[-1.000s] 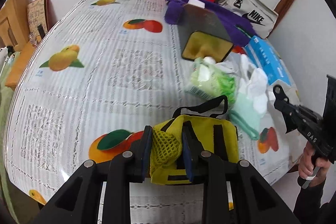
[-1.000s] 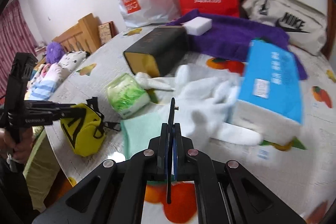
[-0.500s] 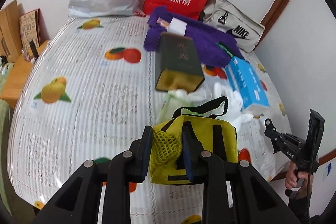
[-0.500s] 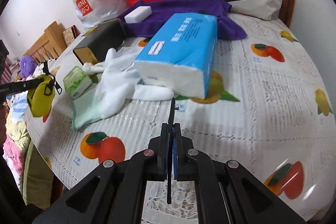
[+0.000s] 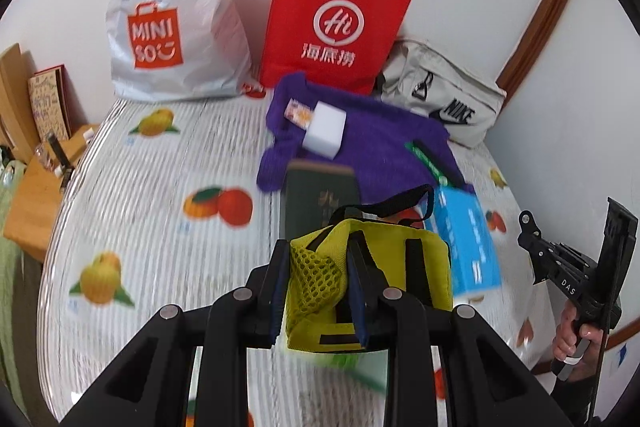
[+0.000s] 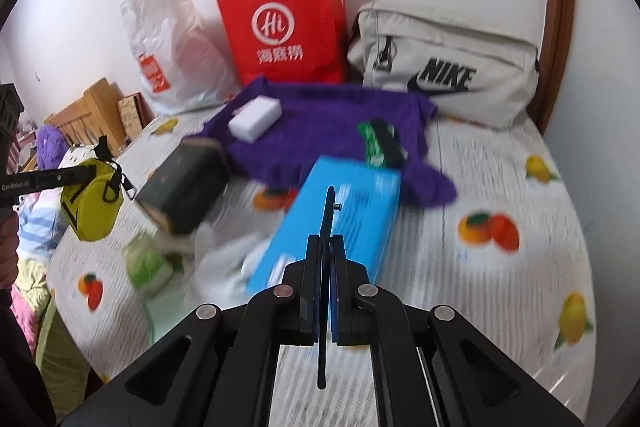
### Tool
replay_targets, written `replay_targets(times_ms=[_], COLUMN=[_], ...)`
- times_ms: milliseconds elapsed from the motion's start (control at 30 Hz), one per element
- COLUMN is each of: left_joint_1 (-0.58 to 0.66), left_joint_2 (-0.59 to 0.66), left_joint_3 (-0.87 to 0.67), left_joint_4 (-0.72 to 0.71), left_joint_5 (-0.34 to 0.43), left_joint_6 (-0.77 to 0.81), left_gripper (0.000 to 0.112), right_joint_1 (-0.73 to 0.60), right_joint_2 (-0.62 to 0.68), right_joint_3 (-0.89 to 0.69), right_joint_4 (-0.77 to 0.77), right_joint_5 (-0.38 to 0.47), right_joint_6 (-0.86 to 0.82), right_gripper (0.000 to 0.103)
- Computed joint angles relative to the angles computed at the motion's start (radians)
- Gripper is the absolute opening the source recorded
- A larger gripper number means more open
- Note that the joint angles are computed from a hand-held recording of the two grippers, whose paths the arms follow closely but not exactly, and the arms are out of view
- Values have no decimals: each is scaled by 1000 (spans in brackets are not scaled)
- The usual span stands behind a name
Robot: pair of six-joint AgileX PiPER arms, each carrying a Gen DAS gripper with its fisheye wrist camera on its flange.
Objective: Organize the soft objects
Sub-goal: 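Carry the yellow mesh bag onto the purple towel and open the left gripper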
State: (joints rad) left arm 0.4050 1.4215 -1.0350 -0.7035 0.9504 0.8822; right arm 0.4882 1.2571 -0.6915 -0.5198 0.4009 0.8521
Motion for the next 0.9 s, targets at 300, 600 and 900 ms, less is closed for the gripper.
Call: replay_targets(times_ms=[300, 600, 900], left_joint_1=[-178, -293, -363], left_joint_2=[178, 378, 590], left_joint_3=[-217, -436, -677], left_joint_4=[46, 158, 274], left_joint_5=[-70, -112, -64], left_joint_6=[-161, -326, -469], left_gripper=[26, 26, 26], right_joint_1=[-146, -298, -342], right_joint_2=[181, 436, 654], right_joint_3=[-214, -457, -647], right_joint_4=[201, 656, 843], right_joint_5=[-34, 1, 91], right_joint_6=[-319, -831, -1045], right_gripper=[4, 4, 4])
